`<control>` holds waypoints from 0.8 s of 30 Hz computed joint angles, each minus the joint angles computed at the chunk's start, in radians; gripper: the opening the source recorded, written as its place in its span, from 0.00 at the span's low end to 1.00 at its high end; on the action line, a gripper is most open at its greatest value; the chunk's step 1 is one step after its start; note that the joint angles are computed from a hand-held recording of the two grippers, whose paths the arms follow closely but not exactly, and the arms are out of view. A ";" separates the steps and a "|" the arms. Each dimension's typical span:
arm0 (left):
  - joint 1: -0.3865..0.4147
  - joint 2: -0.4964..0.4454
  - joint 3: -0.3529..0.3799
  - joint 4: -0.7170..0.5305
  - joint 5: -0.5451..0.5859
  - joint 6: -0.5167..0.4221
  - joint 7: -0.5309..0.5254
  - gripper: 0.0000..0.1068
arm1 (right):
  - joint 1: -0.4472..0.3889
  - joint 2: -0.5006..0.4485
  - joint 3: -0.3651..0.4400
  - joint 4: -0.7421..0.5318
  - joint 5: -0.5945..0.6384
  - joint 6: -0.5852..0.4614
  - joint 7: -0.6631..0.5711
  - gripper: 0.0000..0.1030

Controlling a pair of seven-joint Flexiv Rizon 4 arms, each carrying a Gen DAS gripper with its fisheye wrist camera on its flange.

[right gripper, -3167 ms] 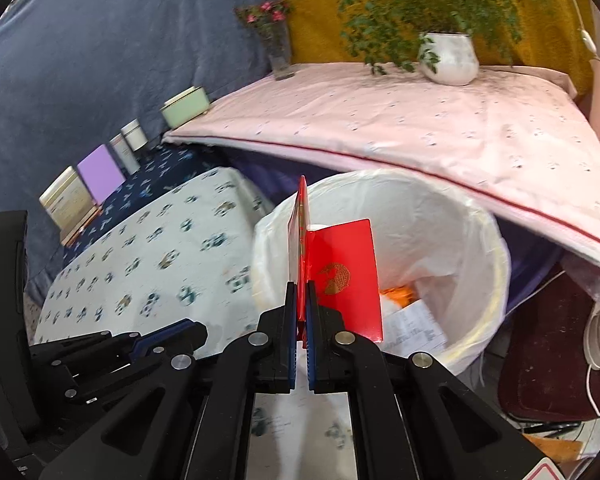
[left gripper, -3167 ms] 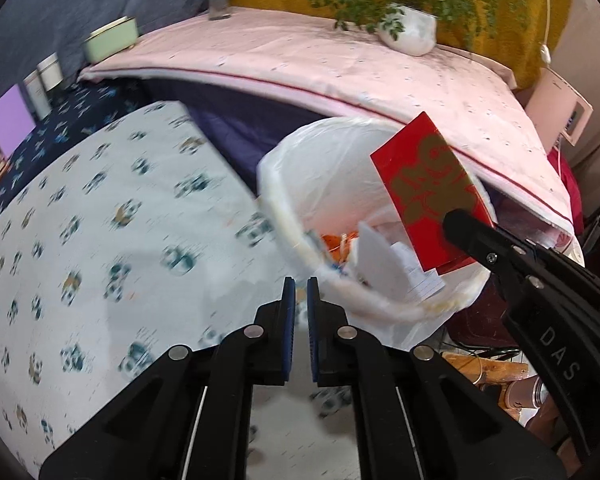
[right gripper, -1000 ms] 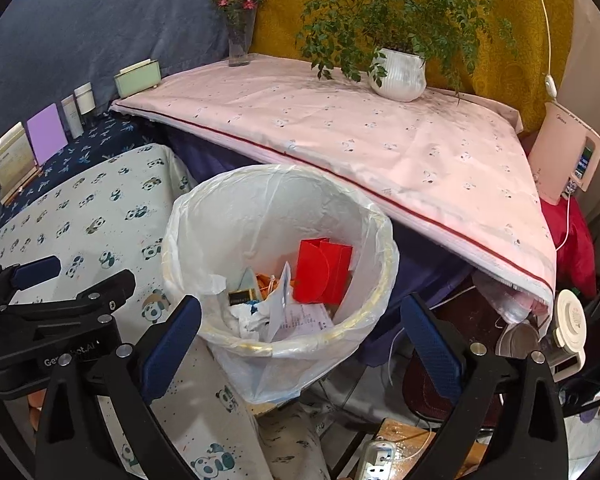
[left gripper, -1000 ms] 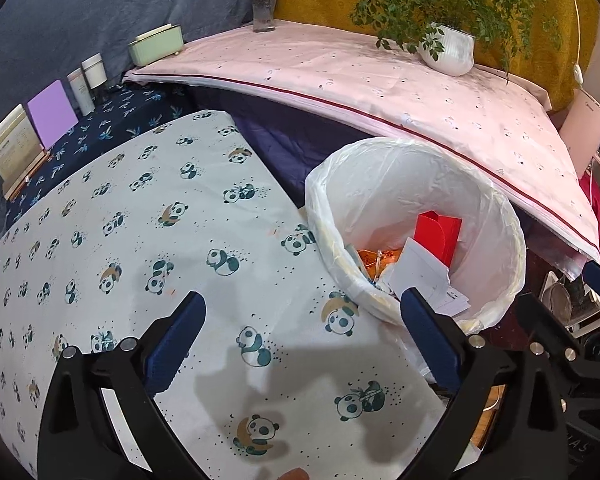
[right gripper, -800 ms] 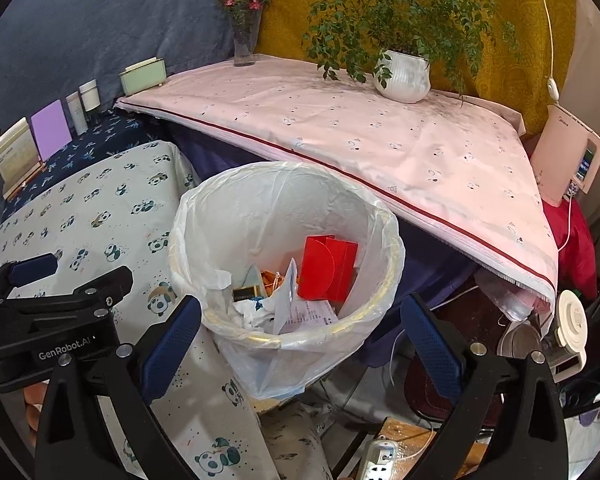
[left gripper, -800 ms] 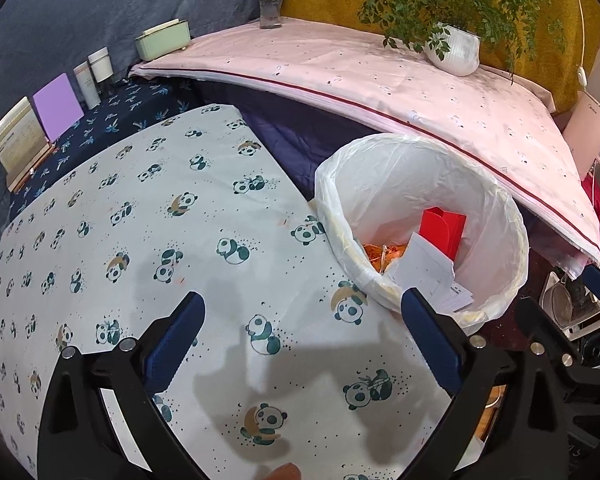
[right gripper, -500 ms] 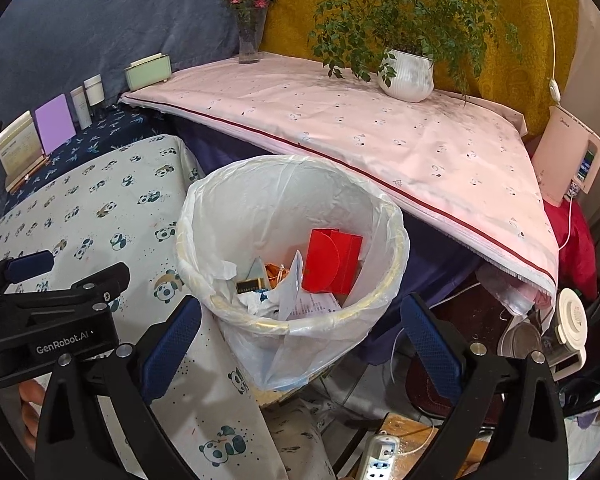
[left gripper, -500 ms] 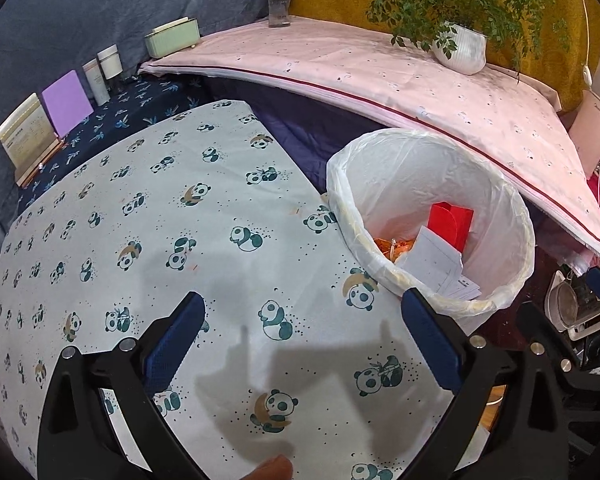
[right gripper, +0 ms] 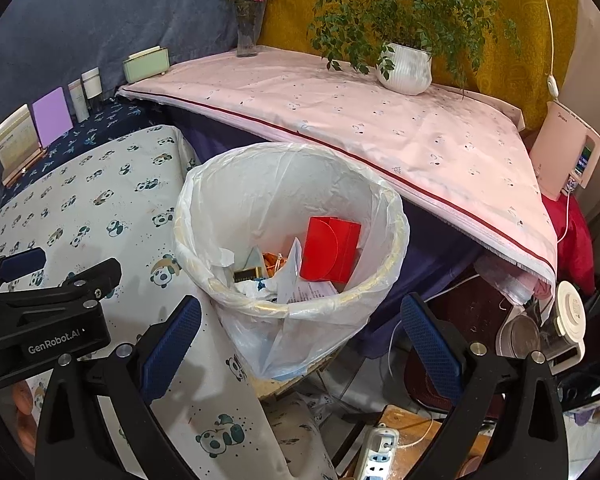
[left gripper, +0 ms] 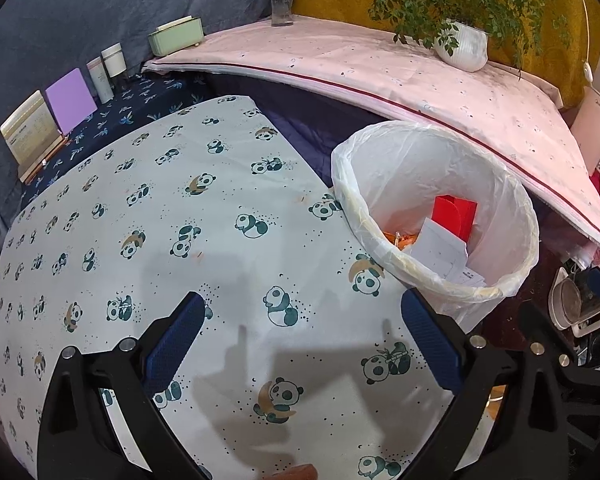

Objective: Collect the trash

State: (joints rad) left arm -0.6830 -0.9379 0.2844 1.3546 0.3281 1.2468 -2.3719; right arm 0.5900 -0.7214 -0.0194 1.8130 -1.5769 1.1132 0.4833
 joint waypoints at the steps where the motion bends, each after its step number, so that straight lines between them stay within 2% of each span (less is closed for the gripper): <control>1: -0.001 0.000 0.001 0.001 0.002 0.000 -0.001 0.88 | 0.000 -0.001 0.000 0.001 0.000 0.000 0.002 0.93; 14: -0.025 0.004 0.022 -0.001 0.039 -0.021 -0.029 0.88 | 0.003 -0.003 0.002 0.013 0.018 -0.005 -0.007 0.93; 24: -0.007 0.010 -0.002 0.003 0.049 -0.039 -0.027 0.88 | 0.008 -0.007 0.000 0.014 0.030 -0.003 -0.017 0.93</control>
